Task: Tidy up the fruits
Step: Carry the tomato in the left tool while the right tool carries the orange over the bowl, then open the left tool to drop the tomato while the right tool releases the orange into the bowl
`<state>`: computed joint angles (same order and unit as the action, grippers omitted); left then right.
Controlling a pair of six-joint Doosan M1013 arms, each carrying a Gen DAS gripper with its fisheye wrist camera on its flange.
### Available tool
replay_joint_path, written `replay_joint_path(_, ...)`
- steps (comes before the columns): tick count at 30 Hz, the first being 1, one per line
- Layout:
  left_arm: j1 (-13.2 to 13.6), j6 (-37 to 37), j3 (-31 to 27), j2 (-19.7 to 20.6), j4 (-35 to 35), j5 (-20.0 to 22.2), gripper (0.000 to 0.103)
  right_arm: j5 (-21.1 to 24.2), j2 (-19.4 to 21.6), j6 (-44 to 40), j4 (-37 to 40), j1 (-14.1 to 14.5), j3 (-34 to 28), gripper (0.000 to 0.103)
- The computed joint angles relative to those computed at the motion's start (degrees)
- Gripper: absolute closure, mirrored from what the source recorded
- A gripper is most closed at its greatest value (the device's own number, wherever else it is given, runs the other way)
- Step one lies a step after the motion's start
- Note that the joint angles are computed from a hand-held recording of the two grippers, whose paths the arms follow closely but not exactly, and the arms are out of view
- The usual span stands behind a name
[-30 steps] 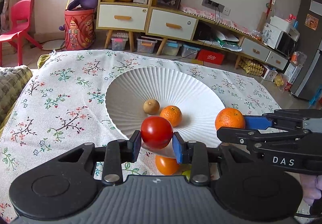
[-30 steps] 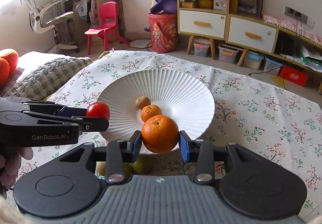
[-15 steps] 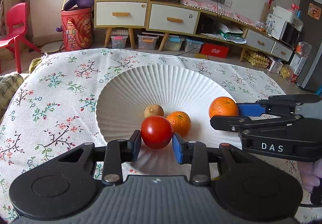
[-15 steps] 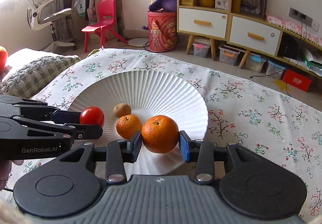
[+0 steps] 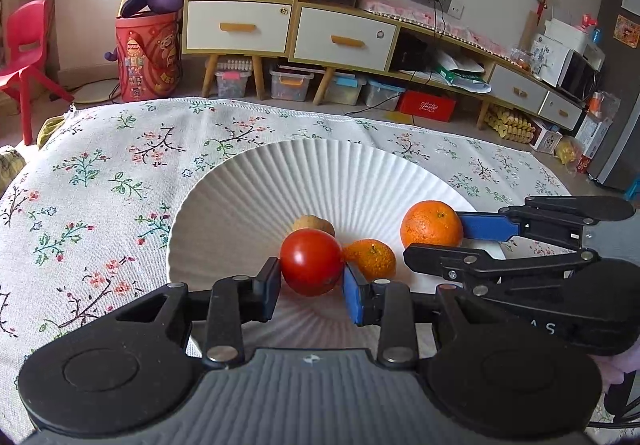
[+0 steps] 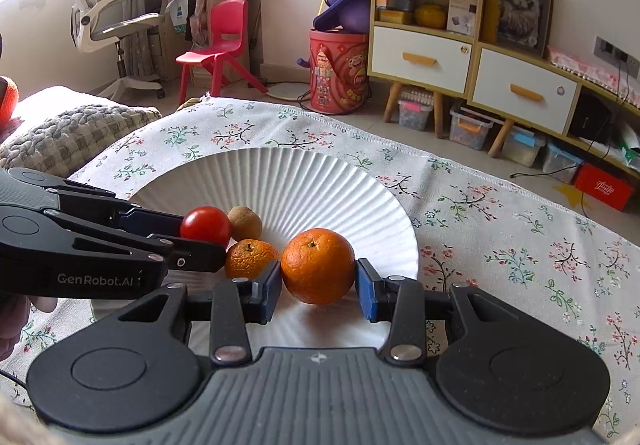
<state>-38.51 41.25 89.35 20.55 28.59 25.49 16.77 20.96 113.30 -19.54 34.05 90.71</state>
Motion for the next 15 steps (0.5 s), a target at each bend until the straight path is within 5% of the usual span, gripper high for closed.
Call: replay_joint_path(15,-0.2,-0.9,-0.3,0.3,1.5,0.0,0.081,-0.4,0.2,-3.6,2.7,-0.3,-0.4,0.064)
